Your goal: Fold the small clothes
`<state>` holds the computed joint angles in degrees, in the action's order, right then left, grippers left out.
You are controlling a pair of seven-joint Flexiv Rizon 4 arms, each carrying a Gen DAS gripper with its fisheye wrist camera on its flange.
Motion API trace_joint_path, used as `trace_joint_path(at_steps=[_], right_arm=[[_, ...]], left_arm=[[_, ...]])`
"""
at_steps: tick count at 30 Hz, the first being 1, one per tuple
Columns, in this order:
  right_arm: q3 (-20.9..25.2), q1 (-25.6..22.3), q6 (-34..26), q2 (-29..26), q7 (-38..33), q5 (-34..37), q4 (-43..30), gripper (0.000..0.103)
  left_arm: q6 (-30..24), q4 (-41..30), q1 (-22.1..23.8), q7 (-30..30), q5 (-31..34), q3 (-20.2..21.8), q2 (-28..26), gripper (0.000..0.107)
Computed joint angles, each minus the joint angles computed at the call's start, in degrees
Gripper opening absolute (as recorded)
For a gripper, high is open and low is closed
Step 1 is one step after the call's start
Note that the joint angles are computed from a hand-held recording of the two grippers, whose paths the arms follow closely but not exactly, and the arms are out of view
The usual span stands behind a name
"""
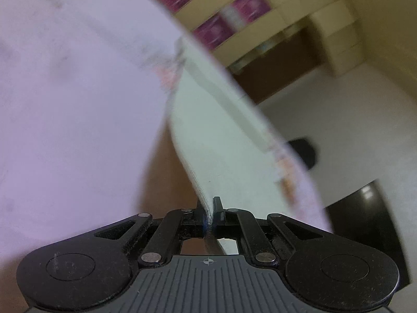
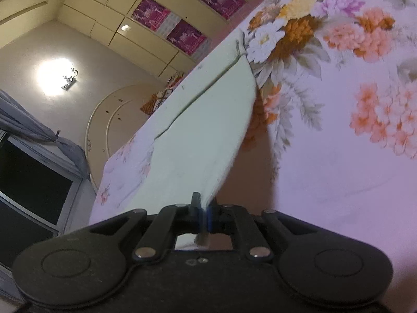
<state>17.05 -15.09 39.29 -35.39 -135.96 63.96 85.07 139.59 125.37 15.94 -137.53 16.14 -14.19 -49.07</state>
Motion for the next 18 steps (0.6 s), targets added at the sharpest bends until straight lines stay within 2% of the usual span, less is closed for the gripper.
trace_joint_path(at_steps=[1,4,8,10,13,18], right_arm=[[-0.90,1.38,0.98,-0.38,1.59,-1.72,-0.09,0.005],[-3.43,6.19,4.29,-2.24,8.63,-10.22,0.04,0.005],[0.40,2.52,4.47,-2.59,7.56,-7.28,-1.68,0.005],[1.33,2.30,4.79,-2.63,6.14,-6.80,-3.33,0.005],[2.49,2.79,5.19,-3.47,4.25,-5.92,-7.82,0.005],[2.33,6.97,6.51,-8.46,6.04,-8.84,-18.66,0.005]], left_arm=[[-2.30,0.31,0.85,0.89,-1.04,-1.28,-0.41,0.004],[1.14,0.21,-0.15,-1.76,-1.31,-0.47,-1.11,0.004],[3.64,-1.02,-1.31,-1.05,-1.53,0.92,1.33,0.004],[4.30,-2.77,-2.14,0.03,-1.90,1.79,2.68,0.004],[0.83,-7.25,-1.93,2.15,-1.48,2.25,4.72,0.004],[-10.25,-18.13,3.79,3.63,2.84,-1.43,4.81,0.004]])
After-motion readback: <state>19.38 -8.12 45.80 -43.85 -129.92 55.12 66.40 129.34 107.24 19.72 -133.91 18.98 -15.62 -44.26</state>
